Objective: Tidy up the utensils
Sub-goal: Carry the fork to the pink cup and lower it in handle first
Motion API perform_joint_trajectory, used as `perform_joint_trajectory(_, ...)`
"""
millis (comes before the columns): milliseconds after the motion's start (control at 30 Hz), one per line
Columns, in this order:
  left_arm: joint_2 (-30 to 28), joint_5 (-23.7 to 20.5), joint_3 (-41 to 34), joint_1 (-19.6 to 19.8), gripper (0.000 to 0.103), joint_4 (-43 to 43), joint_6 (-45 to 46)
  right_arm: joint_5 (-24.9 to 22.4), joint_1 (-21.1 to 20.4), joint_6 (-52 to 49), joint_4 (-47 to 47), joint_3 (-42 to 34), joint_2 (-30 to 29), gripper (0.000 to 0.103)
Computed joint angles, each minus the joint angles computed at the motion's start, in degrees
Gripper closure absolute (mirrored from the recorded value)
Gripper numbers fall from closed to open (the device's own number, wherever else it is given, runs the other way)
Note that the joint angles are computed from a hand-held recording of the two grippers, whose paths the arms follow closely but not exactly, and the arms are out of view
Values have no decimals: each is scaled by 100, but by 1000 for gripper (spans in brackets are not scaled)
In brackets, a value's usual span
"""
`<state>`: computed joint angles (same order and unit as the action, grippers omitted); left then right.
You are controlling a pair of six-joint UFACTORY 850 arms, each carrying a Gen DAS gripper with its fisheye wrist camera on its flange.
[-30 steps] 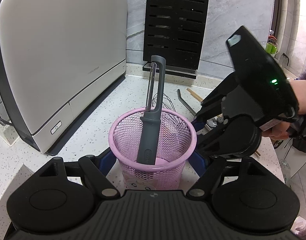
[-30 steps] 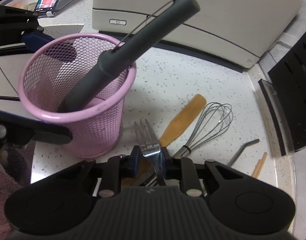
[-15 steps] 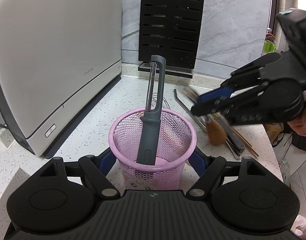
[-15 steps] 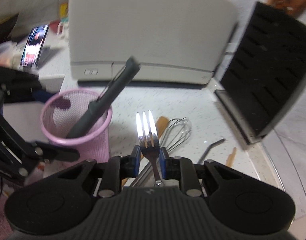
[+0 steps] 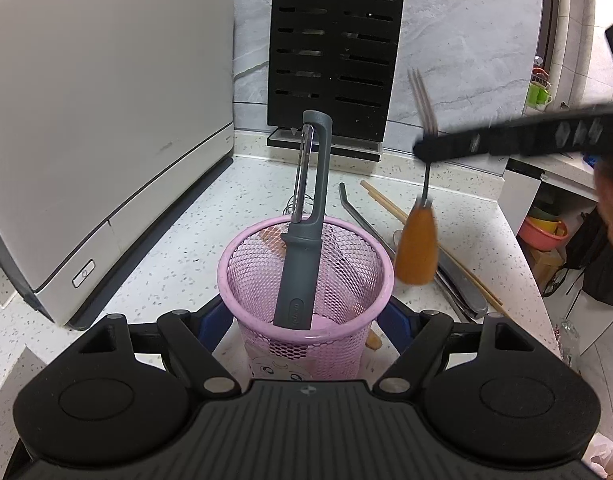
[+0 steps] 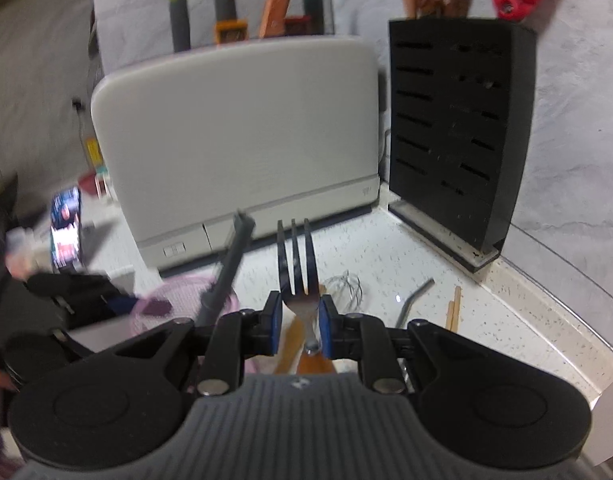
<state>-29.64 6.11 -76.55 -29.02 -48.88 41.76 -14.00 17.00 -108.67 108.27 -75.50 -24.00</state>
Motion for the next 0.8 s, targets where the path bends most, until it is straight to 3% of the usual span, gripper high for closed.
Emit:
perform_joint_trajectory(233,-41,34,-33,-33,12,209,-208,-664,-51,-486,680,93,309,86)
perform_joint_trajectory(433,-47,14,-75,-54,12,-520,550,-1232,-15,-19,365,8,292,86)
perform_joint_trajectory(600,-60,-23,-108,-41,12,-617,654,-1025,138,203,-15,-126,95,86)
perform_joint_trajectory(800,-69,-43,-111,-18,13,-114,124,-719,234,514,-426,-107,-52,86)
